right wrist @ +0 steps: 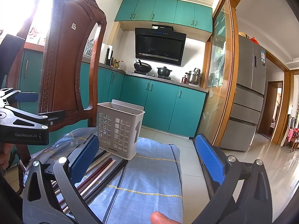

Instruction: Organize utensils

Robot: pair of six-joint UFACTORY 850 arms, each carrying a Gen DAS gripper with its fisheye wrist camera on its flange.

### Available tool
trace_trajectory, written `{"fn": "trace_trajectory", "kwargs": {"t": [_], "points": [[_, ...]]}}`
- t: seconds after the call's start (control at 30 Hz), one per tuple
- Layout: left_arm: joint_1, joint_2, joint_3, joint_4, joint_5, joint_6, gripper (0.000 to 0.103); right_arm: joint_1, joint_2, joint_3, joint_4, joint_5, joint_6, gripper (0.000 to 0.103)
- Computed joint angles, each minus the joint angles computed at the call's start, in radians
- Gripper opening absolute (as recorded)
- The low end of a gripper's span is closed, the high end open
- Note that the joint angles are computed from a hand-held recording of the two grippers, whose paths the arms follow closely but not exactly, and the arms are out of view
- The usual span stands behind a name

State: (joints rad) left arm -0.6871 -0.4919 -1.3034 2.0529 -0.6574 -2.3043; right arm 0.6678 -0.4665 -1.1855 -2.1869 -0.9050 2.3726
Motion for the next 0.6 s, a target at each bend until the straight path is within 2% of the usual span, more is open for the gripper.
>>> {"fn": "trace_trajectory", "kwargs": {"t": [0.6], "points": [[0.000, -0.008, -0.008, -0.011, 0.008, 0.022, 0.100, 0.000, -0.004, -0.008, 0.023, 0.007, -0.026, 0.101]]}}
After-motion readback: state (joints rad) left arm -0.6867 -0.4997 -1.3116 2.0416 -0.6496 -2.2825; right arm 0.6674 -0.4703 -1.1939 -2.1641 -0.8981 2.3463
